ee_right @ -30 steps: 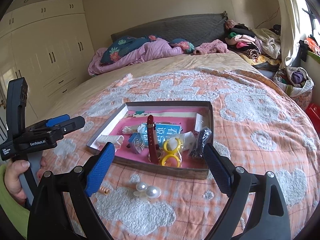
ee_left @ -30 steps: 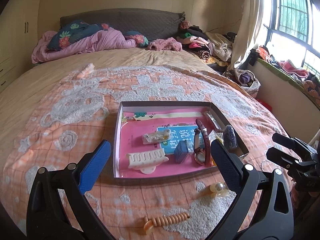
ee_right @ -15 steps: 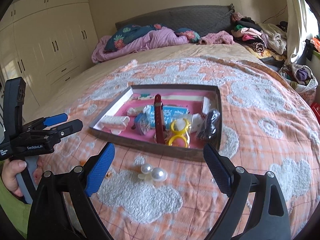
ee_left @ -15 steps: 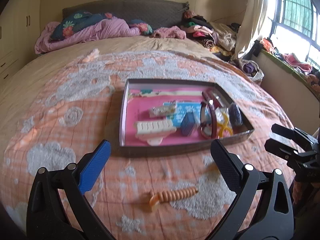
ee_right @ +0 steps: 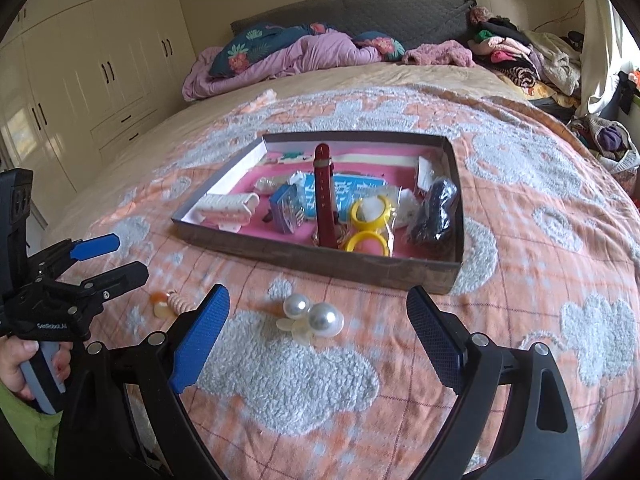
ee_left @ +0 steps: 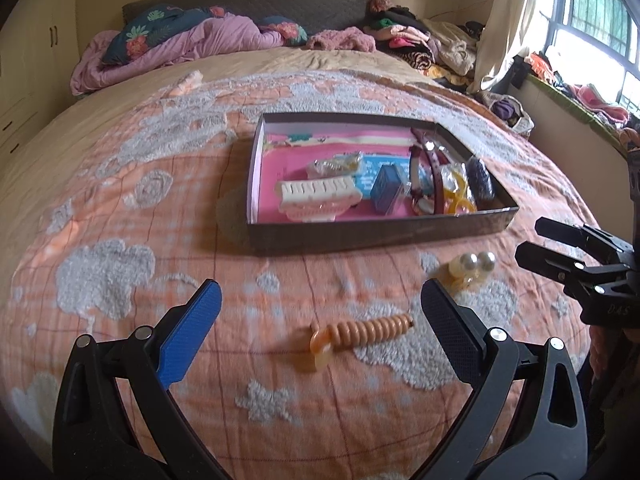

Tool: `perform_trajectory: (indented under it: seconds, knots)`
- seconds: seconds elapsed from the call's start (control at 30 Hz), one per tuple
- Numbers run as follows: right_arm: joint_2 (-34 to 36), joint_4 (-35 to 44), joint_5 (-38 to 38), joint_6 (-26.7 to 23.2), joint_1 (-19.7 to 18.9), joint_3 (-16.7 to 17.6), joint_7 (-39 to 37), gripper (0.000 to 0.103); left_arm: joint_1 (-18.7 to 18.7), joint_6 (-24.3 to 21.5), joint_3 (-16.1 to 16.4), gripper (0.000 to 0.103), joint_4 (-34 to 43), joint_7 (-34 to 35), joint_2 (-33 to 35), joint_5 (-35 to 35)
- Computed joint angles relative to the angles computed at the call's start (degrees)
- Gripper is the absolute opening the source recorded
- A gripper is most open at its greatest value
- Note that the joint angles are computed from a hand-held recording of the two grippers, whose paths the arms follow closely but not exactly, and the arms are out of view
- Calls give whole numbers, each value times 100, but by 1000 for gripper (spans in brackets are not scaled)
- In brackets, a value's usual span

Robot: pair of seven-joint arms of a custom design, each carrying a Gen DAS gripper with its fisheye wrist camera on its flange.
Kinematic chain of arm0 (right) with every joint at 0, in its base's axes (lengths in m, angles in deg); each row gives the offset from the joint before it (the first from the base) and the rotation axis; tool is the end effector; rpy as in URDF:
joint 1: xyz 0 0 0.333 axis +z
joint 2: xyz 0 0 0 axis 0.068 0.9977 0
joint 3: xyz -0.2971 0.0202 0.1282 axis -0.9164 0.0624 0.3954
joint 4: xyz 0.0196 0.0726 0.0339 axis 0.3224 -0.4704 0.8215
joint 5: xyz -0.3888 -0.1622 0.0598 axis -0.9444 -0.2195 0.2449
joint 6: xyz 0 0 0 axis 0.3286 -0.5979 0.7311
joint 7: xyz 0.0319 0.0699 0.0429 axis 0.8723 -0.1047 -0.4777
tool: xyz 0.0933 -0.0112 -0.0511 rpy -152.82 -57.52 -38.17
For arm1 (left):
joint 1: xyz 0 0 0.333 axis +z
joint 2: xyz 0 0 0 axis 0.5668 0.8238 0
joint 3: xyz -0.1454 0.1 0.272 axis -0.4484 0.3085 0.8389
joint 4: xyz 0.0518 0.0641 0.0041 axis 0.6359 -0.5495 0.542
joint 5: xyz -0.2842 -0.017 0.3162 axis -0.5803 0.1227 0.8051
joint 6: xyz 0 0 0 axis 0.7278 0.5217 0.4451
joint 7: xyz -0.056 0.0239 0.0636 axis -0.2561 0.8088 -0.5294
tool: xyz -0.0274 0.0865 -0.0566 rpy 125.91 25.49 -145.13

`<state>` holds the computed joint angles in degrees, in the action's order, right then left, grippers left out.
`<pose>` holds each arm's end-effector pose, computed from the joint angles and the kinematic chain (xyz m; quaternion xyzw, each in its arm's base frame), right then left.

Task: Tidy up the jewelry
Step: 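Lift both open tools out of the box back toward the remaining items, then grasp the orange spiral hair tie with the left tool while the right grasps the pearl earrings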

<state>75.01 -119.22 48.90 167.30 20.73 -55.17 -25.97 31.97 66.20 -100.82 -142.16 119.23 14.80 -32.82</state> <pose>0.6225 0.2795 0.5451 -0.8394 0.3693 -0.0610 0.3941 0.4985 -0.1882 0.5498 -0.7506 0.5415 -0.2471 0.2867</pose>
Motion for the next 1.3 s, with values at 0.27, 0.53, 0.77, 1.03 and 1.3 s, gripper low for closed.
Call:
perform_trajectory:
  seconds: [0.27, 0.53, 0.77, 1.03, 1.3]
  knots:
    - [253, 164, -270, -218, 5, 4, 201, 84, -178, 36, 174, 93, -115, 432, 92, -577]
    - [660, 452, -593, -491, 8, 91, 410, 64, -303, 168, 228, 93, -82, 868, 352, -1100]
    - [746, 505, -420, -496, -82, 200, 247, 49, -300, 175, 204, 93, 67, 854, 629, -1059]
    - [561, 405, -35, -480, -162, 203, 52, 49, -347, 133, 162, 68, 295, 692, 881, -396]
    - [264, 263, 547, -316, -186, 166, -416, 49, -282, 548, 199, 66, 178, 564, 594, -261]
